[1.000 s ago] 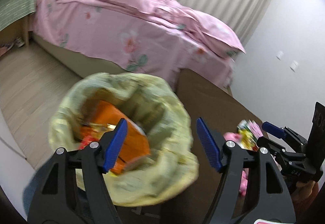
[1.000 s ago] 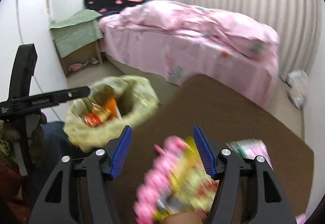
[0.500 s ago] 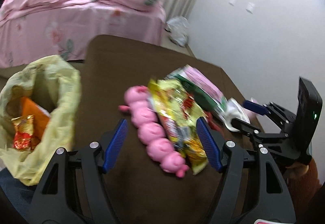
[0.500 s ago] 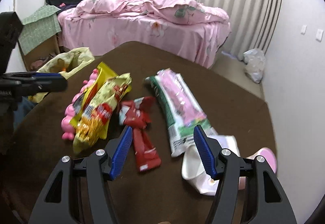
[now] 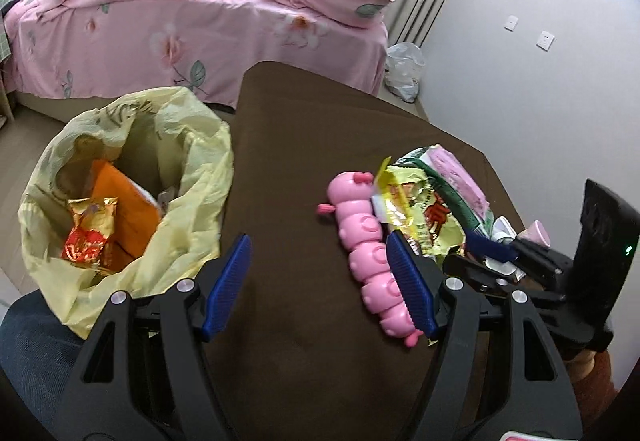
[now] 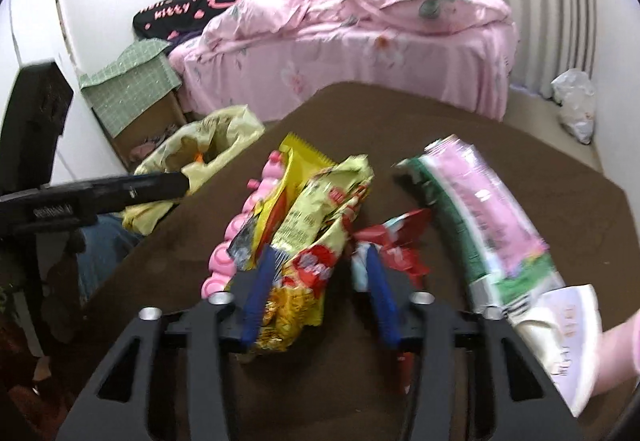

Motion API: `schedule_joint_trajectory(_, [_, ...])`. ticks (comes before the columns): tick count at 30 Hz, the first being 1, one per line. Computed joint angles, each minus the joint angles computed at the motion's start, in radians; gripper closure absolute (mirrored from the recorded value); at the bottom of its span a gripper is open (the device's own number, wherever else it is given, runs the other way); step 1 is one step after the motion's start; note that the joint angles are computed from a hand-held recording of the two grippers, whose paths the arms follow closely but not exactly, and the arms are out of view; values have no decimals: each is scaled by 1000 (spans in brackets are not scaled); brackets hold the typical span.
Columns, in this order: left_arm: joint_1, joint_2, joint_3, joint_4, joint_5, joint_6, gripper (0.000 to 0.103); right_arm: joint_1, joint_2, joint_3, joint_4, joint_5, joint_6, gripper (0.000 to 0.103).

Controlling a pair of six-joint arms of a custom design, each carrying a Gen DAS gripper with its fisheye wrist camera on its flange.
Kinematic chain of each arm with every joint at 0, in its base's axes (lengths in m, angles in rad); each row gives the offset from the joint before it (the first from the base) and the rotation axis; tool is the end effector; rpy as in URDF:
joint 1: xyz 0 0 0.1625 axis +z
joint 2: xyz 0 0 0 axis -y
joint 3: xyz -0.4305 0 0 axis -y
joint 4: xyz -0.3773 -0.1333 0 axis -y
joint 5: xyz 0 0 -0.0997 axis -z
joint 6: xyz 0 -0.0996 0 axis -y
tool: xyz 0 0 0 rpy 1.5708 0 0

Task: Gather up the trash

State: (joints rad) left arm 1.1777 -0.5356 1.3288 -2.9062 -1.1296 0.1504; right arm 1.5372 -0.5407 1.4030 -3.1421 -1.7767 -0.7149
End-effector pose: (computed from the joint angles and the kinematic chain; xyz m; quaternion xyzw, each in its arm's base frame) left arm -0.1313 -0.7757 0.0876 0.1959 0.9214 -0.2849 0.1776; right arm 0.0876 -0.7571 0.0885 0.2780 -0.8912 0.2862 0.2159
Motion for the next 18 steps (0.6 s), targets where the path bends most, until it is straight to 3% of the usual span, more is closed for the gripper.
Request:
schedule_joint_trajectory(6, [-4,7,2,23,-8,4,37,-14,-49,83,-46,25,0,85])
schedule_joint_trajectory(11, [-20,23,0,48,-36,39,37,-24,-126,212,-208,24,-17,85])
schedule_joint_trajectory(15, [-37,40,-7,76,-62,76,37,-33,-157,288,-368,-59,-40,85])
schedule_joint_trajectory(18, [-43,45,-10,118,-129,104,37,-55,-184,326,-400,-72,-11,85])
